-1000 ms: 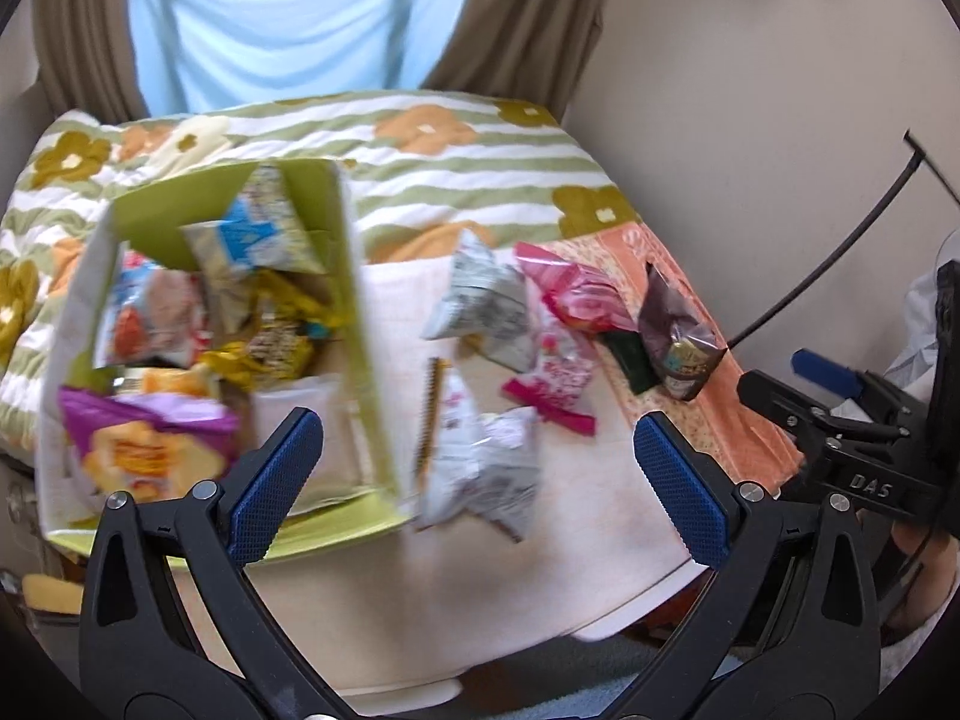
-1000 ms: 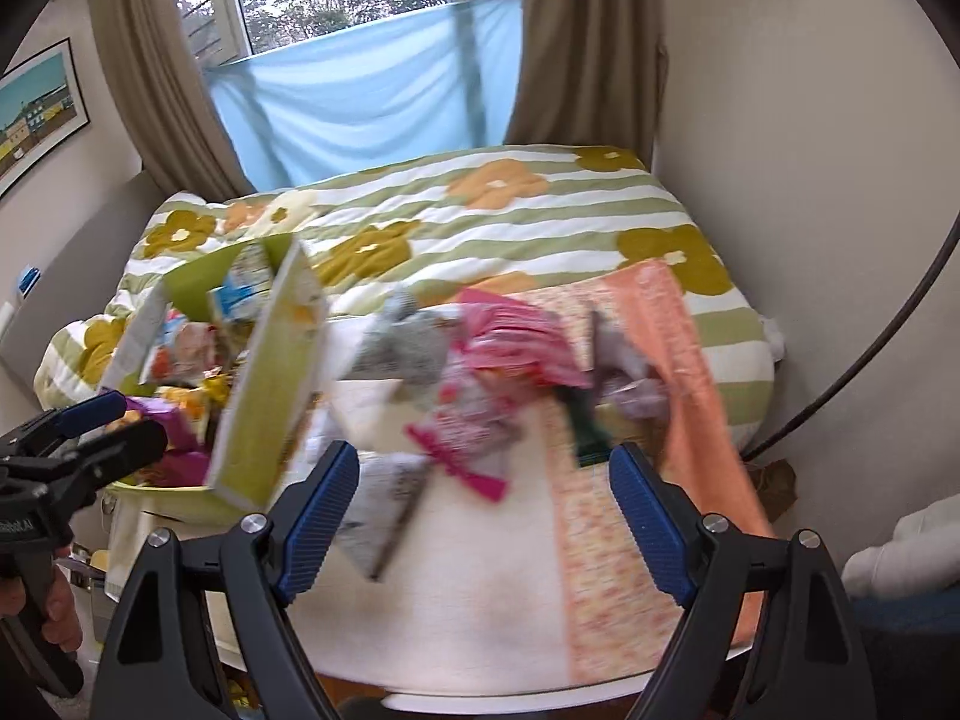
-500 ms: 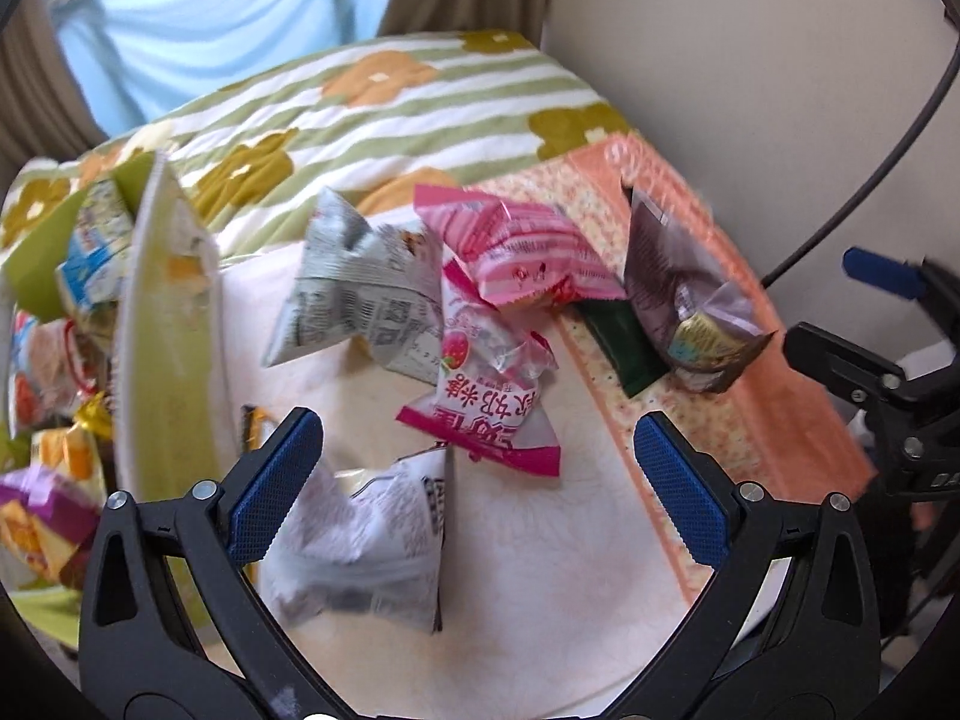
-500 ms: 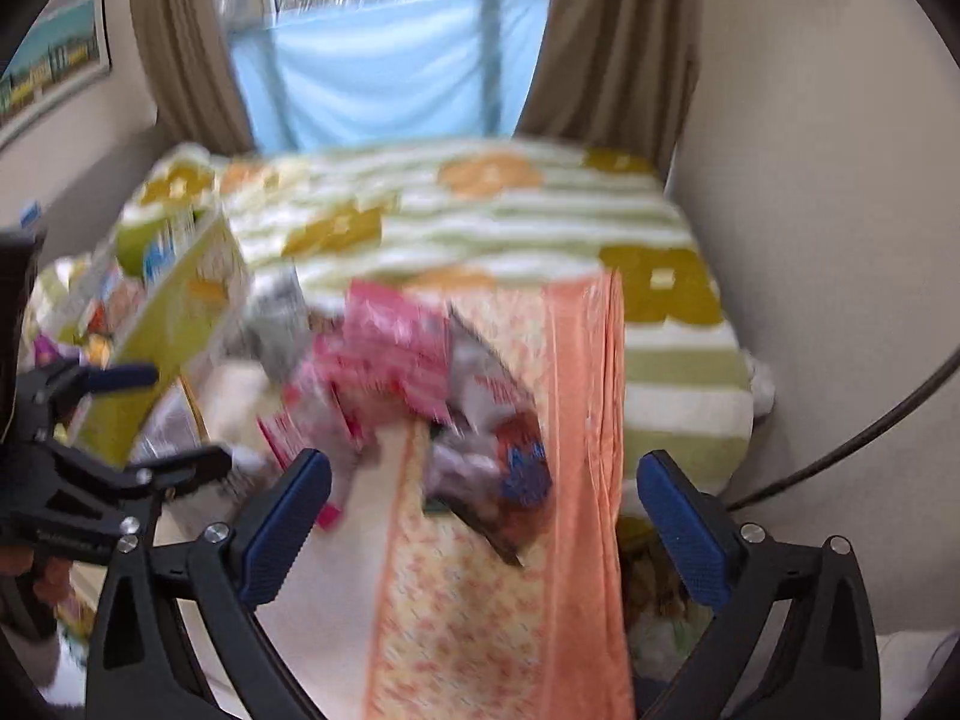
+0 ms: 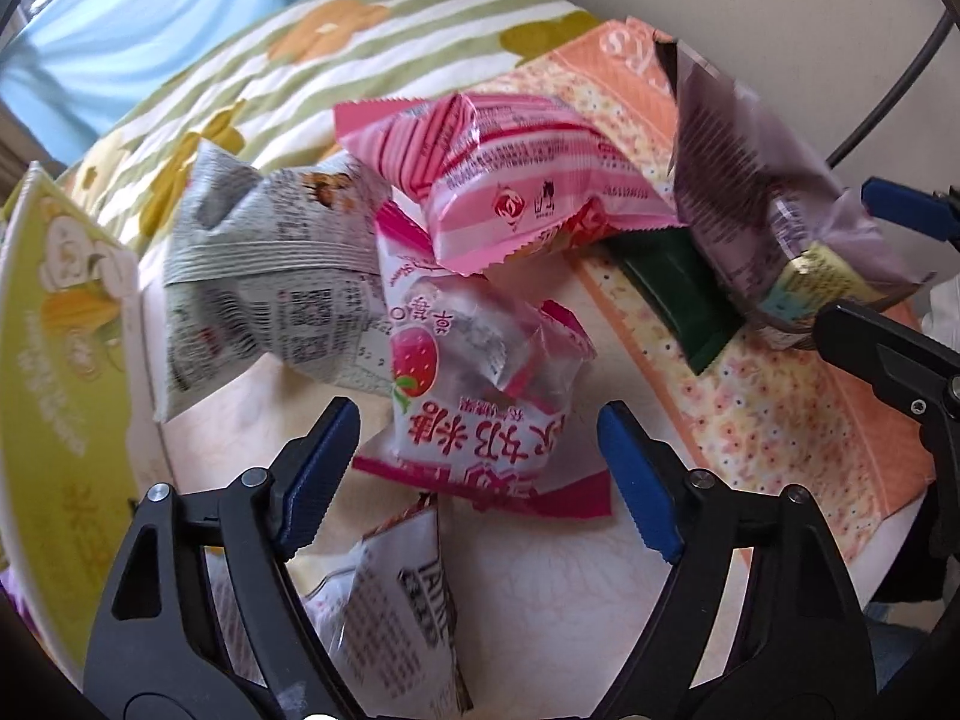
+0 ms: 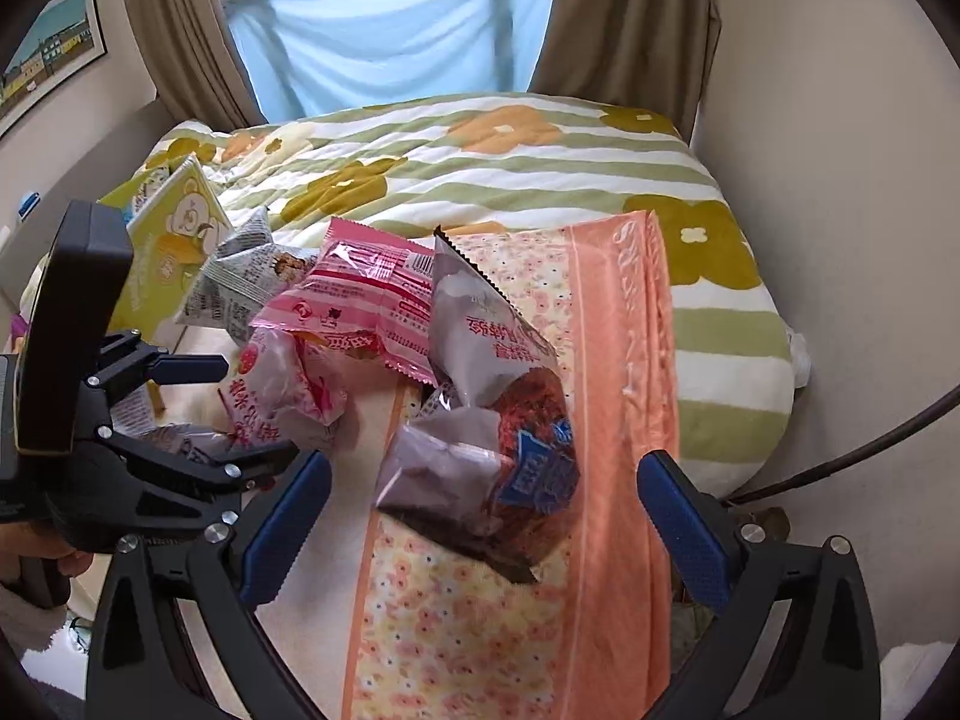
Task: Organize snacks
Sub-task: 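Grasp the pink strawberry rice cake packet with the left tool while the right tool grasps the purple-grey bag, then carry both packets over the box and open both tools to drop them in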
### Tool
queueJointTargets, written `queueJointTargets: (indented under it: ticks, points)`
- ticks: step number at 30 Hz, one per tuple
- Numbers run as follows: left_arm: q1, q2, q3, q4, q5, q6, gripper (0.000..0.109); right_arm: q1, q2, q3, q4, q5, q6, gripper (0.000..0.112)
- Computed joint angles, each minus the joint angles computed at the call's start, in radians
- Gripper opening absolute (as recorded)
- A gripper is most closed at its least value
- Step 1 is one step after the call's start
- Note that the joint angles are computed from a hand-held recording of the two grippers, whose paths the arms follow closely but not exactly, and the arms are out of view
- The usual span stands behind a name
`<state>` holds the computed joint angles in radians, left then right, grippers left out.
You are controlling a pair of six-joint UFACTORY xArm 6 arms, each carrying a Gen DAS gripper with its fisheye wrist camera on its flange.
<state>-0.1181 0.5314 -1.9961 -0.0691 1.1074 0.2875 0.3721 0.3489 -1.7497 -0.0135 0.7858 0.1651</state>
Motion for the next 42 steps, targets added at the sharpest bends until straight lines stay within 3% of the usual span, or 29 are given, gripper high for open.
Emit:
queueJointTargets:
  ticks: [4, 5, 7, 16, 32, 42]
  points:
    - [0.001, 0.057, -0.080, -0.008, 0.045, 0.003, 0.079, 0.002, 0.045, -0.049, -0.009, 0.018, 0.021, 0.102]
    - [0.000, 0.066, -0.091, -0.006, 0.049, 0.005, 0.077, 0.003, 0.057, -0.062, -0.018, 0.024, 0.029, 0.102]
    - [-0.004, 0.080, -0.109, -0.009, 0.066, 0.020, 0.059, 0.001, 0.075, -0.082, -0.021, 0.033, 0.033, 0.102]
    - [-0.006, 0.099, -0.142, -0.023, 0.098, 0.015, 0.047, -0.007, 0.106, -0.108, -0.016, 0.045, 0.037, 0.101]
    - [-0.003, -0.030, 0.024, -0.028, 0.038, -0.073, 0.046, -0.011, 0.124, -0.113, 0.040, 0.048, -0.059, 0.056]
    - [-0.001, -0.138, 0.106, -0.028, -0.008, -0.128, 0.046, -0.013, 0.052, -0.058, 0.037, 0.007, -0.070, 0.054]
